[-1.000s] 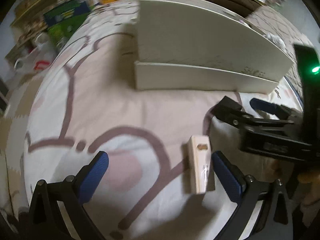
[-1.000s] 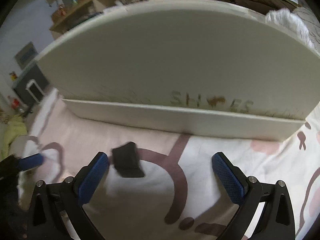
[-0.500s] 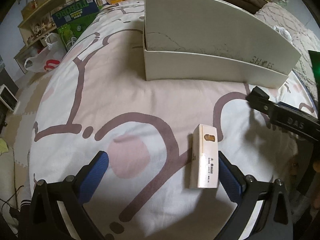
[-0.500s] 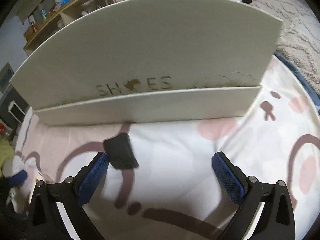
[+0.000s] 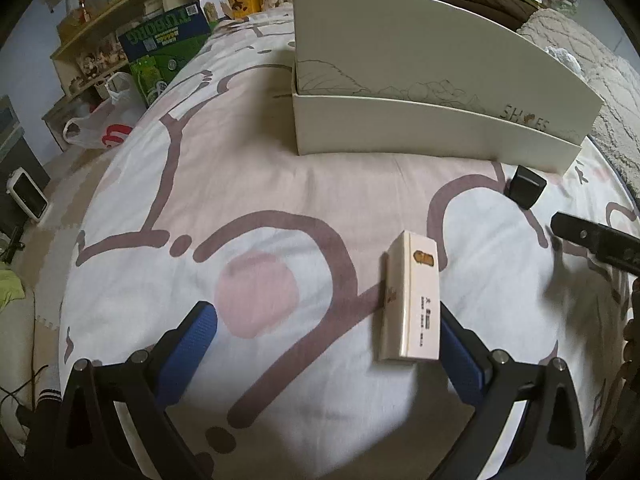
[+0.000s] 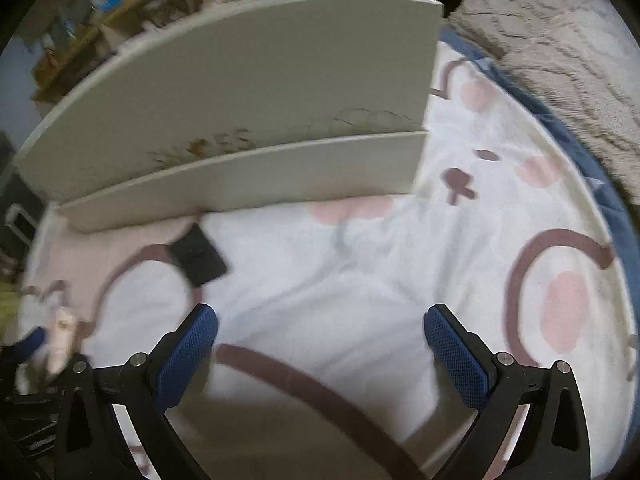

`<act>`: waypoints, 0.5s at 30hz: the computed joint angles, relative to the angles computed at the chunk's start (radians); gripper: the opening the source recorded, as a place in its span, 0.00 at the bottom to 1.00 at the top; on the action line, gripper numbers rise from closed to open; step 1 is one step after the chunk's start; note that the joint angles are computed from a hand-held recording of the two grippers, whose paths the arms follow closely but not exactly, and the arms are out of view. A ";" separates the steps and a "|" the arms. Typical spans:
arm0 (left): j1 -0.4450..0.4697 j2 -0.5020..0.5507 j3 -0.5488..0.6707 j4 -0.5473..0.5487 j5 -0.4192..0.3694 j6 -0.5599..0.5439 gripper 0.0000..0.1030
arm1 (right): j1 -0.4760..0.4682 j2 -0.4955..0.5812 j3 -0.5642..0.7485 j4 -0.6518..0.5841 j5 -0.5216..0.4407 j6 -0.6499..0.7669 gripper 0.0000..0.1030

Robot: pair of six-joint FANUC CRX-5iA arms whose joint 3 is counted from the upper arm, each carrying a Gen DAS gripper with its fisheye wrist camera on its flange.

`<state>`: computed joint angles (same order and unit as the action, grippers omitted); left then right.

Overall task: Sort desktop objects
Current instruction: 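Align the left tool around the beige box while the right aligns over the black square item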

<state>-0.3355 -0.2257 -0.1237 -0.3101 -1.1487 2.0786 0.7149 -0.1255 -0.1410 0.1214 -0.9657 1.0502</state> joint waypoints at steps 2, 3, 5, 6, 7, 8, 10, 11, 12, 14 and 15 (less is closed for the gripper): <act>-0.013 -0.004 -0.003 -0.019 0.002 0.015 1.00 | -0.024 -0.010 0.020 -0.097 0.018 0.107 1.00; -0.020 -0.004 -0.002 -0.029 0.002 0.023 1.00 | -0.023 -0.011 0.024 -0.106 0.020 0.135 1.00; -0.029 -0.005 -0.002 -0.041 0.001 0.032 1.00 | -0.013 -0.011 0.028 -0.103 0.024 0.182 1.00; -0.032 -0.004 0.000 -0.044 -0.003 0.036 1.00 | -0.010 -0.010 0.032 -0.104 0.027 0.195 1.00; -0.035 -0.002 0.003 -0.048 -0.010 0.042 1.00 | -0.011 -0.008 0.038 -0.114 0.032 0.217 1.00; -0.040 0.000 0.008 -0.054 -0.020 0.050 1.00 | -0.018 0.009 0.059 -0.136 0.036 0.246 1.00; -0.059 0.002 0.015 -0.074 -0.042 0.077 1.00 | -0.032 0.042 0.110 -0.182 0.040 0.302 1.00; -0.069 0.001 0.017 -0.085 -0.049 0.093 1.00 | -0.020 0.046 0.113 -0.179 0.045 0.300 1.00; -0.077 0.001 0.017 -0.095 -0.055 0.108 1.00 | 0.001 0.049 0.109 -0.166 0.056 0.288 1.00; -0.093 0.003 0.021 -0.118 -0.064 0.133 1.00 | 0.002 0.064 0.131 -0.192 0.056 0.334 1.00; -0.100 0.006 0.021 -0.127 -0.066 0.139 1.00 | 0.014 0.089 0.151 -0.194 0.063 0.338 1.00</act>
